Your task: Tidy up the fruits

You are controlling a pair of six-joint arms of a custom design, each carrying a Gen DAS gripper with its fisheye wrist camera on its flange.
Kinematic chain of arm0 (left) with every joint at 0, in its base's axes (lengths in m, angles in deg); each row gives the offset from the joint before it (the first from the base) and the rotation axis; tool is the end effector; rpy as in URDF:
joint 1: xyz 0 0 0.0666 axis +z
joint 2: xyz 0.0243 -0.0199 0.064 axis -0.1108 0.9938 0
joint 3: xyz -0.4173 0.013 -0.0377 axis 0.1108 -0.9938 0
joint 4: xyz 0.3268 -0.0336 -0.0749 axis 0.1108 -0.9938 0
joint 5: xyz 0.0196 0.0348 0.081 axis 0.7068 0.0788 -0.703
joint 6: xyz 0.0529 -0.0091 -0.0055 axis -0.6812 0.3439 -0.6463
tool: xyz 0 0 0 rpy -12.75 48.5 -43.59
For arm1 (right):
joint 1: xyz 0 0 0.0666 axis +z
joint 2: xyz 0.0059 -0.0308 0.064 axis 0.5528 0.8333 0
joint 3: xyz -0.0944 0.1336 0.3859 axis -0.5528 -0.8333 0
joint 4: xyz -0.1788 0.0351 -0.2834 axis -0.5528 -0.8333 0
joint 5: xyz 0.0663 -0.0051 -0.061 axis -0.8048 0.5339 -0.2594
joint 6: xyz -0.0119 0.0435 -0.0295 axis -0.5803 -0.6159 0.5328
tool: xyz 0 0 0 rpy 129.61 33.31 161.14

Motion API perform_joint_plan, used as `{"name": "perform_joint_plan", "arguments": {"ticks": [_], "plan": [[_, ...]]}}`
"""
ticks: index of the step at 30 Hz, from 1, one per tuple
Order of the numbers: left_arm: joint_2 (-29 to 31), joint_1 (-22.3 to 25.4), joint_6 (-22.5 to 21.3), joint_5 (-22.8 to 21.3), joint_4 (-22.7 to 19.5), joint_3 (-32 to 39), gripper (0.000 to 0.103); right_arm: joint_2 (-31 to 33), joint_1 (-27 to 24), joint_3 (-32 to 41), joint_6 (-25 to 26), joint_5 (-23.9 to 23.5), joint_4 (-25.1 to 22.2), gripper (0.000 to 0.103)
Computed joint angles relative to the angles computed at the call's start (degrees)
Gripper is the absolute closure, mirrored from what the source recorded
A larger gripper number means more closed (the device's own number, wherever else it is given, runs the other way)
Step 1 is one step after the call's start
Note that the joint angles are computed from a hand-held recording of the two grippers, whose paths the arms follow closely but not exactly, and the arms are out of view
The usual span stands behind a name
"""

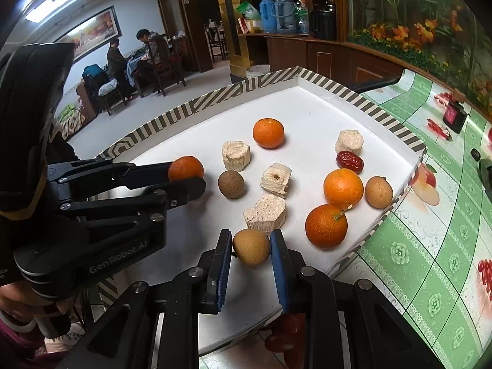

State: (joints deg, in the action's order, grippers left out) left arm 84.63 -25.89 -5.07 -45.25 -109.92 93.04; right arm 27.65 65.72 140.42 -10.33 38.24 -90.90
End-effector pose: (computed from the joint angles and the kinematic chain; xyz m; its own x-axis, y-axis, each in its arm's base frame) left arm 0.3187 -0.1003 0.4221 -0.7478 -0.2142 -0.6285 -0.2655 0.9640 -0.0127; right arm 0.3812 0.2523 0.4113 -0.5200 -0.5655 -0.6401 -0.7936 0.5970 0.1173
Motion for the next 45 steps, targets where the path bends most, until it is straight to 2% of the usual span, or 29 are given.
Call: {"name": "perform_joint_plan", "arguments": {"ticks": [2, 4, 5, 13, 20, 26, 31, 36, 42, 45], "plan": [[-0.09, 0.16, 0.46, 0.06, -0.03, -0.19, 0.068, -0.08, -0.07, -0.31, -0.09, -0.47, 0.63, 0.077], [-0.12, 0.07, 0.74, -0.36, -0.06, -0.2, 0.058, -0.46, -0.14, -0.68, -0.28, -0.75, 0.9, 0.076], [-0.31, -0.13, 0.94, -0.73, -0.02, -0.3, 0.057, -0.56, -0.19, -0.77, -0.4, -0.79, 0.91, 0.076], [-1.0, -3.24, 2.05, -4.5, 1.21, 0.04, 0.057, -5.15, -2.51, -4.51, -4.45, -2.1, 4.79, 0.076], [-0.69, -7.74, 2.28, -9.67, 3.33, 1.56, 0.057, -8.49, -4.02, -7.48, -7.94, 4.53, 10.49, 0.076], [-0.04, -9.82, 2.28, -12.17, 4.15, 2.72, 0.057, -9.52, -4.79, -8.77, -9.38, 6.91, 12.5, 0.076], [0.57, -10.71, 2.71, -13.6, 3.72, 3.48, 0.057, -10.41, -5.95, -9.8, -9.87, 5.47, 13.89, 0.076], [1.31, -12.38, 2.71, -17.54, 2.66, 4.18, 0.057, -10.5, -6.64, -10.02, -10.31, 4.43, 14.25, 0.075], [1.55, -13.08, 2.71, -17.94, 2.05, 4.31, 0.057, -10.31, -7.54, -10.23, -10.9, 2.08, 14.49, 0.075], [1.18, -13.01, 2.55, -17.12, 2.68, 3.99, 0.057, -10.5, -7.13, -10.45, -10.68, 2.98, 14.93, 0.075]]}}
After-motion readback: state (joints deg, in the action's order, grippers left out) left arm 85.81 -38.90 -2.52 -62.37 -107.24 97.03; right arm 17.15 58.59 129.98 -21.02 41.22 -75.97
